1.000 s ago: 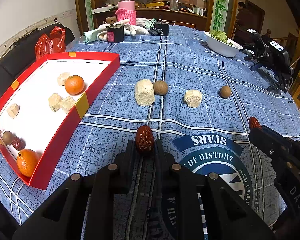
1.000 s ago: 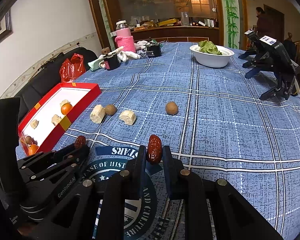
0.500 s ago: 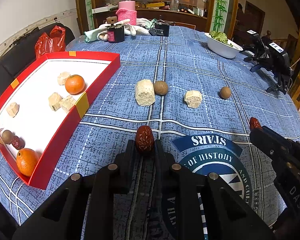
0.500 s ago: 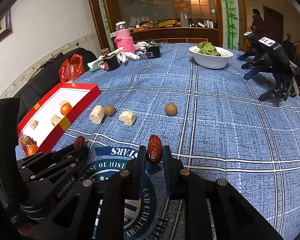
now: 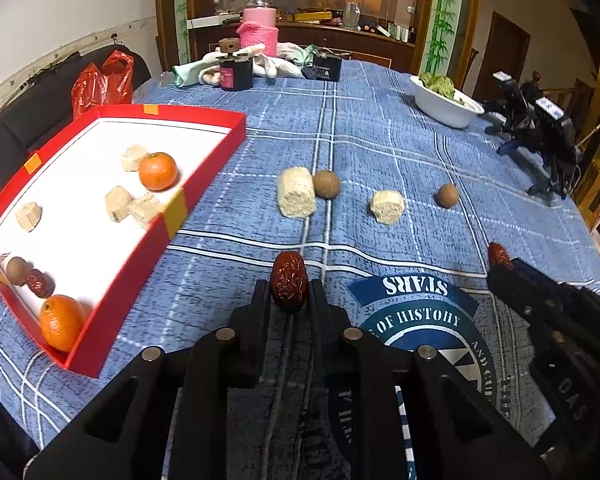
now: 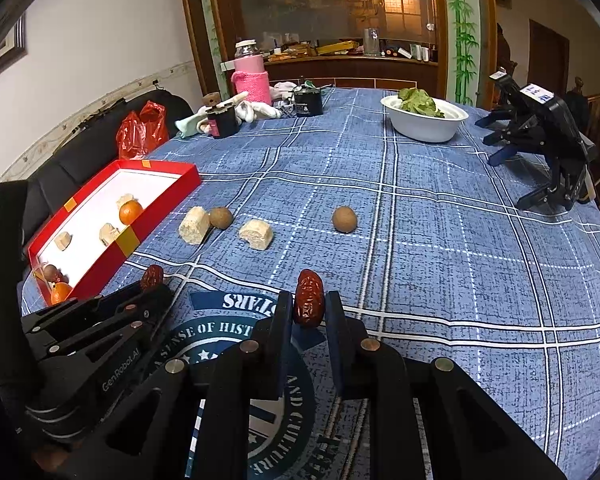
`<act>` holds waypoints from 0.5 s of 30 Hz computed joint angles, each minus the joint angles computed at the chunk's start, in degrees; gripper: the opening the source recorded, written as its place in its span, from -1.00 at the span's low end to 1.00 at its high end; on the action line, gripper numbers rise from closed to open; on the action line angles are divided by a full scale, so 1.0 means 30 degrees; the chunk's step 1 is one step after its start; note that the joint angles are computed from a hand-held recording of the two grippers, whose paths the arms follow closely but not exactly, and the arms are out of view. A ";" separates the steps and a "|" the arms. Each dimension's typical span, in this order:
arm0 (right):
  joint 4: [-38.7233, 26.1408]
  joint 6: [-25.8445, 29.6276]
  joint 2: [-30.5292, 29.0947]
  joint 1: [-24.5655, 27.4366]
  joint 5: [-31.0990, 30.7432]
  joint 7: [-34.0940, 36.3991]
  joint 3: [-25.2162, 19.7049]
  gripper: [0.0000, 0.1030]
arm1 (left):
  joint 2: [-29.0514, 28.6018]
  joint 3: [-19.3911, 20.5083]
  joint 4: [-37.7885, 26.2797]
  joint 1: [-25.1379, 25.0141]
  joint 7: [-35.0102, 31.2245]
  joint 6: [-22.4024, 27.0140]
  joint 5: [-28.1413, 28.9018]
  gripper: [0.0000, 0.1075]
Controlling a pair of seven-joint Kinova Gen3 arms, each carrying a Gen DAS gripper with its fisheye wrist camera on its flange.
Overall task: Organize fruits
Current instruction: 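Carry both red dates with both tools over the white box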
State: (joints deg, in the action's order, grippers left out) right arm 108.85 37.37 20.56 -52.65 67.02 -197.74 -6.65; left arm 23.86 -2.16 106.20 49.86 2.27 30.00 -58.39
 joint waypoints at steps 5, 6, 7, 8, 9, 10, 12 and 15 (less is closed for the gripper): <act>-0.1044 -0.0141 0.0252 -0.0007 -0.0311 0.1462 -0.0077 -0.68 | -0.1446 -0.0638 0.1192 0.0092 0.2559 0.0187 -0.1879 -0.69; -0.1337 -0.0255 0.0331 -0.0040 -0.0330 0.1824 -0.0060 -0.68 | -0.1792 -0.0731 0.1487 -0.0021 0.3217 0.0398 -0.2268 -0.69; -0.1755 -0.0446 0.0465 -0.0092 -0.0262 0.2254 -0.0032 -0.68 | -0.1986 -0.0710 0.1658 -0.0199 0.3634 0.0565 -0.2531 -0.69; -0.2103 -0.0592 0.0584 -0.0178 -0.0233 0.2628 0.0026 -0.68 | -0.2220 -0.0745 0.1886 -0.0336 0.4192 0.0814 -0.2879 -0.69; -0.2408 -0.0896 0.0695 -0.0240 -0.0144 0.2931 0.0106 -0.68 | -0.2509 -0.0837 0.2175 -0.0527 0.4821 0.1088 -0.3236 -0.69; -0.2646 -0.1344 0.0789 -0.0309 0.0061 0.3079 0.0233 -0.68 | -0.2719 -0.0830 0.2399 -0.0829 0.5169 0.1170 -0.3443 -0.69; -0.3210 -0.1999 0.1103 -0.0542 0.0375 0.3326 0.0505 -0.68 | -0.3068 -0.0801 0.2810 -0.1471 0.5833 0.1380 -0.3742 -0.69; -0.3893 -0.3545 0.1513 -0.0751 0.0927 0.3540 0.1028 -0.69 | -0.3221 -0.0659 0.3227 -0.2557 0.6432 0.1414 -0.4097 -0.69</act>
State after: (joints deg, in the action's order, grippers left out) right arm 97.17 26.74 25.10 -54.90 69.80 -187.12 -3.56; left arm 14.20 -4.13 115.88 42.18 21.57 34.24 -70.68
